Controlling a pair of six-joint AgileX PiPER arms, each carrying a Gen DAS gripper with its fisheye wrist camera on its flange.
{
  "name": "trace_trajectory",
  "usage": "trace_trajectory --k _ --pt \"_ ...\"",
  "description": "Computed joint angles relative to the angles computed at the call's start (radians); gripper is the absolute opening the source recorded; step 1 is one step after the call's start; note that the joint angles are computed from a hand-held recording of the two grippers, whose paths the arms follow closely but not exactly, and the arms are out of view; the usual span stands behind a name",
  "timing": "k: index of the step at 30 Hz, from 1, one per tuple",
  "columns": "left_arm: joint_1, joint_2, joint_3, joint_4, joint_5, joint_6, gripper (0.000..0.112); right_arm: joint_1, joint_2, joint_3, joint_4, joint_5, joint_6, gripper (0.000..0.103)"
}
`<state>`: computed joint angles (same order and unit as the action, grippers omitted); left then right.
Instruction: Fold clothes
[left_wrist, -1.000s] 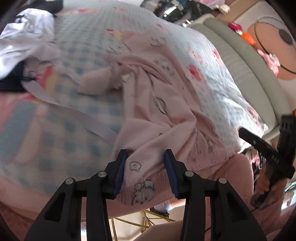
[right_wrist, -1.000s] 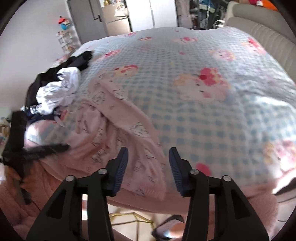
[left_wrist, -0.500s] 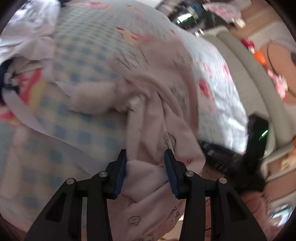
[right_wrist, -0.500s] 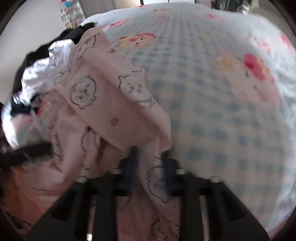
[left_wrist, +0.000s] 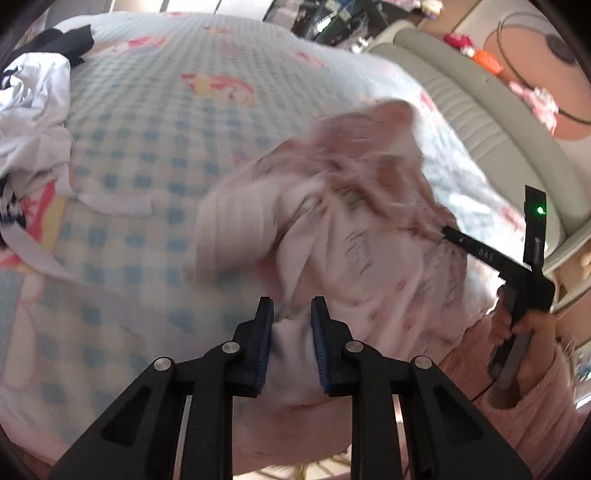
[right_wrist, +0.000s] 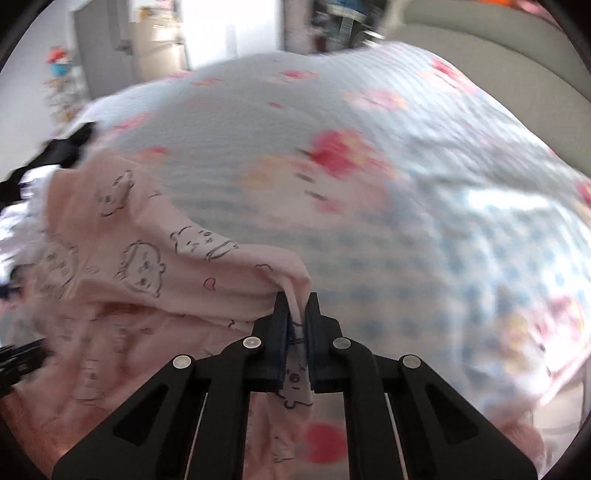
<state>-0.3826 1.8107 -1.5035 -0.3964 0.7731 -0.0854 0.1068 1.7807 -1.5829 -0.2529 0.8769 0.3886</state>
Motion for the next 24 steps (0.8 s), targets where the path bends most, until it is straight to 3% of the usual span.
trace_trajectory --k 6,9,11,13,16,17,19,21,22,24 --pt "0.019 -0.013 0.055 -0.043 -0.047 -0.025 0.023 0.027 -0.057 0.087 -0.126 0.028 0.164 0.012" --pt "0.015 -0.052 0.097 0.116 -0.122 -0.171 0.023 0.052 -0.152 0.155 -0.085 -0.067 0.177 0.015" --pt "0.038 -0.051 0.099 0.12 -0.135 -0.191 0.023 0.078 -0.184 0.167 -0.011 -0.11 0.137 0.019" --pt "0.034 -0.026 0.053 0.241 -0.074 -0.301 0.023 0.098 -0.174 0.157 0.16 -0.137 -0.017 0.021" --pt "0.025 0.021 -0.075 0.541 0.196 -0.43 0.023 0.13 -0.11 0.109 0.316 -0.101 -0.176 0.022" --pt "0.007 0.022 -0.088 0.641 0.254 -0.486 0.022 0.149 -0.09 0.096 0.314 -0.08 -0.185 0.022" --pt "-0.003 -0.001 -0.081 0.738 0.3 -0.566 0.021 0.192 -0.076 0.089 0.234 -0.061 -0.13 0.022" --pt "-0.024 -0.03 -0.074 0.808 0.317 -0.623 0.023 0.177 -0.074 0.097 0.23 -0.067 -0.107 0.026" --pt "-0.027 -0.053 -0.061 0.798 0.29 -0.62 0.023 0.17 -0.073 0.1 0.228 -0.07 -0.095 0.032" --pt "-0.014 -0.111 0.0 0.659 0.149 -0.536 0.034 0.152 -0.073 0.108 0.244 -0.074 -0.087 0.04"
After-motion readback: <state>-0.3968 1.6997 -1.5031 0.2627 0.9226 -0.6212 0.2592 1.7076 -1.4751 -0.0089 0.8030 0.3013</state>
